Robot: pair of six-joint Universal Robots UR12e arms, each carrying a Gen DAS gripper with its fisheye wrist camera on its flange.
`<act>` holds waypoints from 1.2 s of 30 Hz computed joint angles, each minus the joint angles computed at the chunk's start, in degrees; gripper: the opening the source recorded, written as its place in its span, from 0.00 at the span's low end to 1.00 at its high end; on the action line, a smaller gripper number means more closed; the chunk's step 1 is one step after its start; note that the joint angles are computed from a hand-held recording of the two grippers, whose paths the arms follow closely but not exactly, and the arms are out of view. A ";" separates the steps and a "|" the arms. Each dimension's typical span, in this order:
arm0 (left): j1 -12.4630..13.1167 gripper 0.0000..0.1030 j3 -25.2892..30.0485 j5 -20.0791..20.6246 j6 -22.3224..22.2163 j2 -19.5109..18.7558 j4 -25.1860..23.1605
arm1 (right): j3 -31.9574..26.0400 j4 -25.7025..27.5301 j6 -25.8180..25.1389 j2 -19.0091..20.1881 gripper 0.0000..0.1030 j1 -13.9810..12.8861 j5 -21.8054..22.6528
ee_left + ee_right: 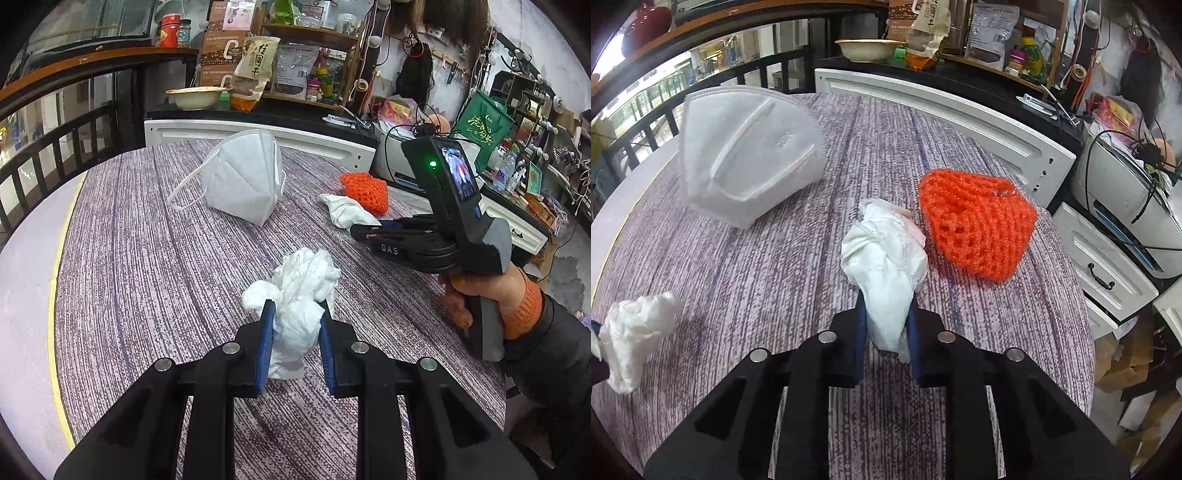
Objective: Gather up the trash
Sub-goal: 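Grasp the white cloth with the right tool while the left tool holds the tissue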
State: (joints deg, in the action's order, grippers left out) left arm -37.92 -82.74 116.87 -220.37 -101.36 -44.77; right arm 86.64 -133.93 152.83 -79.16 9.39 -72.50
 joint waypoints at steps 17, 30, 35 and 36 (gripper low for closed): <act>-2.61 0.22 0.72 2.94 -4.59 -0.04 -2.22 | 11.64 -0.48 -4.31 -12.16 0.15 -7.01 14.27; -5.68 0.22 3.74 2.71 -3.36 -2.48 0.87 | 18.66 -2.67 -2.92 -19.36 0.15 -14.85 19.20; -6.31 0.22 5.83 1.19 -1.30 -4.20 2.19 | 20.61 -4.28 -1.63 -21.29 0.15 -17.95 19.78; -6.41 0.22 6.26 0.78 -0.81 -4.55 2.48 | 20.73 -4.35 -1.42 -21.43 0.15 -18.33 19.83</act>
